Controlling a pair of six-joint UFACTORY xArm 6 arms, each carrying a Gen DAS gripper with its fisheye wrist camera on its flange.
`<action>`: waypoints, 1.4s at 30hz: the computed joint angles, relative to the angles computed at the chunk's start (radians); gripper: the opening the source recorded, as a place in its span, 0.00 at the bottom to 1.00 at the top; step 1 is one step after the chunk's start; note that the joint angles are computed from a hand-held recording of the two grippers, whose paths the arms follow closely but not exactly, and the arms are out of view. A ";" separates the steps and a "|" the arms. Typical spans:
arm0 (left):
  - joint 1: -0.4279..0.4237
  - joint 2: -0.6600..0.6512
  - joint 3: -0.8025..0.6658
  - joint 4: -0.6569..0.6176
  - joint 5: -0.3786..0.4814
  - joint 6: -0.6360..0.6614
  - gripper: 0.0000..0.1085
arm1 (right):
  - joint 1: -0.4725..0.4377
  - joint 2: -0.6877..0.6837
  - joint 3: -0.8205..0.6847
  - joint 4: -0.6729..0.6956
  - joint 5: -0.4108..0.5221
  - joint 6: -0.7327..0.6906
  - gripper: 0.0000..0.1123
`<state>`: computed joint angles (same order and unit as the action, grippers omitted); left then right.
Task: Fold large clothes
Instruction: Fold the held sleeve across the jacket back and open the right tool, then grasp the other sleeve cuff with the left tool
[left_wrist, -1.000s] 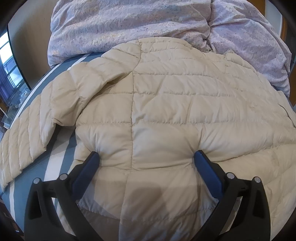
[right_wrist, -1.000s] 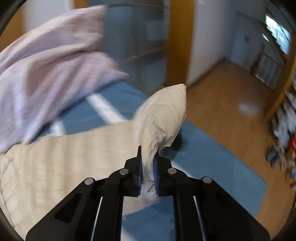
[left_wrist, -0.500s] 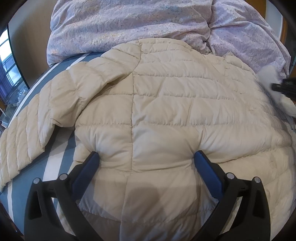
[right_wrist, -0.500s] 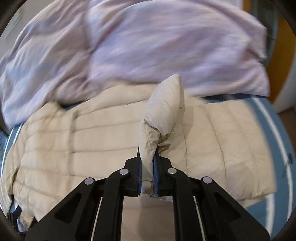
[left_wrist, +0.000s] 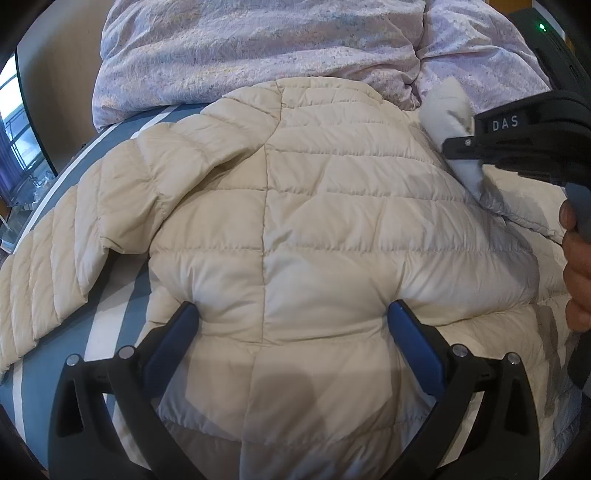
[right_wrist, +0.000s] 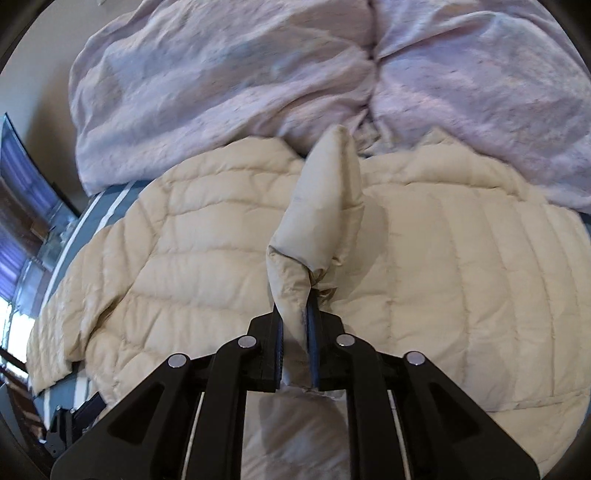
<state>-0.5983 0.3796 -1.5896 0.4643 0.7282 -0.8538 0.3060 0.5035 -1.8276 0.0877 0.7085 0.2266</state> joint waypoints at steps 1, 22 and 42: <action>0.000 0.001 -0.002 0.000 0.001 0.000 0.93 | 0.001 -0.005 0.002 0.044 0.007 -0.031 0.24; -0.001 0.001 -0.001 0.003 0.003 -0.001 0.93 | -0.021 -0.034 0.097 -0.290 -0.081 0.220 0.73; 0.051 -0.160 0.179 -0.061 -0.093 -0.060 0.93 | -0.009 0.039 0.051 -0.350 -0.049 0.273 0.90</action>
<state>-0.5470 0.2194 -1.4110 0.4030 0.6348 -0.9136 0.2966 0.5424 -1.7765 -0.2621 0.6591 0.4998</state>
